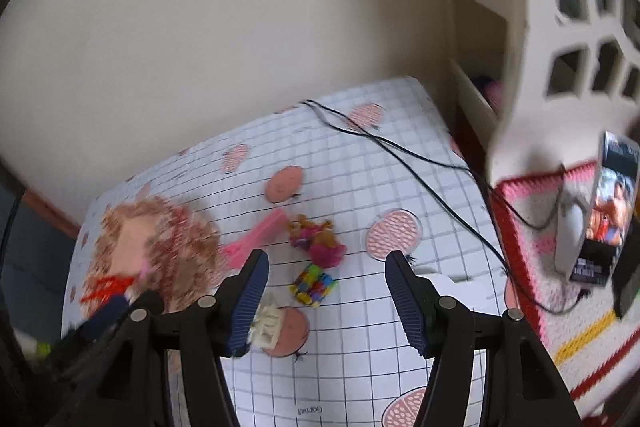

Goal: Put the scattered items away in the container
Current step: 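Withdraw both tools from the box toward the white clip and block toy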

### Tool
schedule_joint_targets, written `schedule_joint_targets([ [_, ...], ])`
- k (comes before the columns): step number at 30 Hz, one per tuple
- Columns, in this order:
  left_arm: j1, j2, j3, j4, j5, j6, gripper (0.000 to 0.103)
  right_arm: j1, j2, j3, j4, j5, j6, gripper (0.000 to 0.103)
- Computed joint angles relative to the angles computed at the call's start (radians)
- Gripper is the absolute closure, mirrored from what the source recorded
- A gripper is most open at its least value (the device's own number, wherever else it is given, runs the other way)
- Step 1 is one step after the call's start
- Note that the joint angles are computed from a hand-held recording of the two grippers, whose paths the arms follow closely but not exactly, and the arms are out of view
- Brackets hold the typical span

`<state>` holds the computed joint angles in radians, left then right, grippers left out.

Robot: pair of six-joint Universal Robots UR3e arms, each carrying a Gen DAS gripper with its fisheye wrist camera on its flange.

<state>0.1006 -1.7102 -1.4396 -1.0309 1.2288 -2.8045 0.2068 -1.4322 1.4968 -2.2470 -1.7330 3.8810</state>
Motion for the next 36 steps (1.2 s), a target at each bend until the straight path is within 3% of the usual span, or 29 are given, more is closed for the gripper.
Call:
schedule_joint_targets([
  [4, -0.027, -0.067, 0.019, 0.01, 0.04, -0.083, 0.043, -0.051, 0.033, 0.027, 0.001, 0.042, 0.072, 0.039],
  [9, -0.047, -0.118, 0.013, 0.052, 0.081, -0.116, 0.043, -0.074, 0.075, 0.107, -0.07, 0.086, 0.166, 0.038],
  [14, -0.055, -0.171, 0.01, 0.074, 0.096, -0.124, 0.043, -0.073, 0.162, 0.097, -0.12, 0.142, 0.177, 0.038],
  [25, -0.05, -0.242, 0.019, 0.066, 0.063, -0.152, 0.043, -0.02, 0.315, -0.102, -0.009, 0.113, 0.181, 0.038],
  [36, -0.024, -0.275, 0.04, 0.037, 0.047, -0.153, 0.044, -0.022, 0.373, -0.123, -0.027, 0.157, 0.184, 0.039],
])
